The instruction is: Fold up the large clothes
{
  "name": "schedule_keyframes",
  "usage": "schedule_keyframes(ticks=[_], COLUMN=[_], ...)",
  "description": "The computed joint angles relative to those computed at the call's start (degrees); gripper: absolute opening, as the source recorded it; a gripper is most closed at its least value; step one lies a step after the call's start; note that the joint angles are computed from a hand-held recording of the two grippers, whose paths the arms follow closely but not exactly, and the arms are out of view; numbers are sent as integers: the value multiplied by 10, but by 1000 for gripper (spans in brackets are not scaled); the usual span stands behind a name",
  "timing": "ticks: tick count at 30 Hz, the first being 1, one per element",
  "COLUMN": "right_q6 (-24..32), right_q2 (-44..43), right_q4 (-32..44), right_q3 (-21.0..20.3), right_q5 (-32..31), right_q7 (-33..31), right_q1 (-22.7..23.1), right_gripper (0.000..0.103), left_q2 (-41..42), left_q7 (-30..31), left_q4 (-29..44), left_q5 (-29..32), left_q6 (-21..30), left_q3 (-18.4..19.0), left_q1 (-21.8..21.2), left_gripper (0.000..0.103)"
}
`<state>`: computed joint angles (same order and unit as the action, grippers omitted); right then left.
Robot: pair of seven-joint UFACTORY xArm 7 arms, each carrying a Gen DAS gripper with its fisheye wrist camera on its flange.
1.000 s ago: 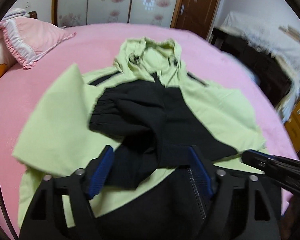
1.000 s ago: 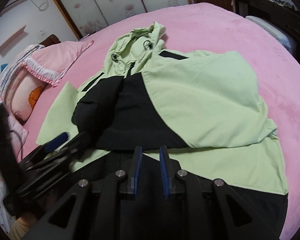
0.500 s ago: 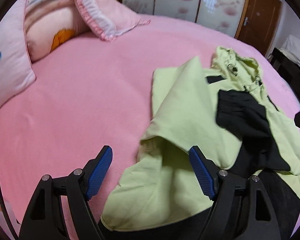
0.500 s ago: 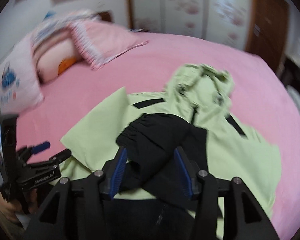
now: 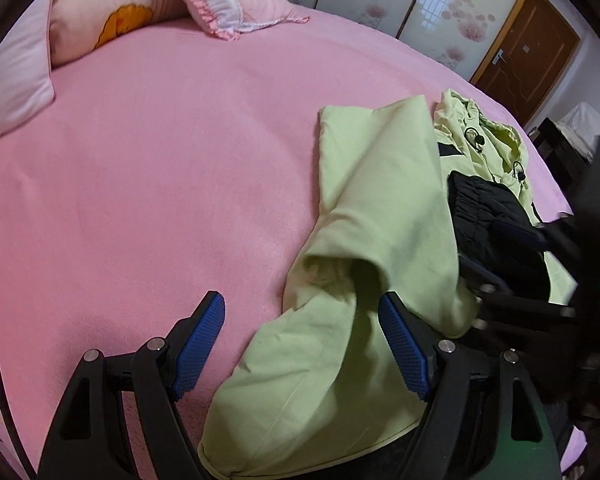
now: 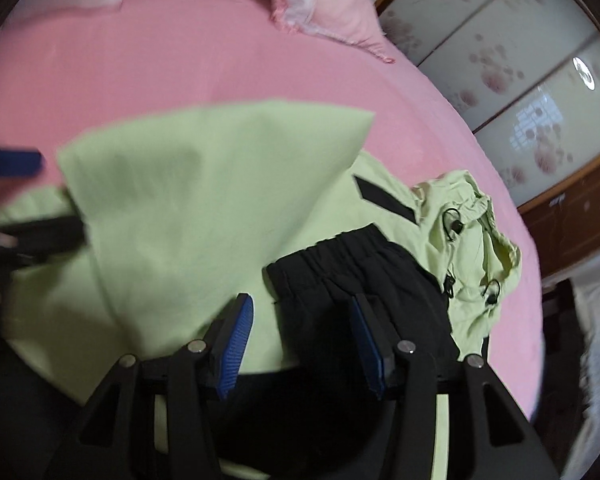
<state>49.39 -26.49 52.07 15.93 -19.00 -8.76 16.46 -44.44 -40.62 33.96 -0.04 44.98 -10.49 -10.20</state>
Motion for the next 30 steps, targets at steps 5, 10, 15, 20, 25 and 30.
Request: schedule_keyframes(ticks=[5, 10, 15, 20, 25, 30], right_q6=[-21, -32, -92, -133, -53, 27], right_q2=[15, 2, -56, -137, -192, -208], right_q4=[-2, 13, 19, -27, -103, -151], right_q3=[16, -16, -78, -161, -240, -245], right_q5=[-41, -9, 70, 158, 226, 242], right_q7=[52, 85, 112, 140, 135, 124], right_q1=[-20, -29, -56, -112, -164, -206], right_gripper=[20, 12, 11, 11, 11, 17], left_q2=[-6, 8, 53, 60, 56, 57], left_q7=[3, -1, 1, -38, -59, -55], left_q4=[-14, -8, 22, 36, 43, 61], left_q5=[-9, -7, -10, 16, 45, 82], left_q6=[-6, -15, -12, 2, 20, 61], left_q3=[10, 8, 12, -19, -41, -56], left_q1=[-3, 7, 5, 16, 6, -6], left_gripper=[78, 78, 30, 15, 13, 12])
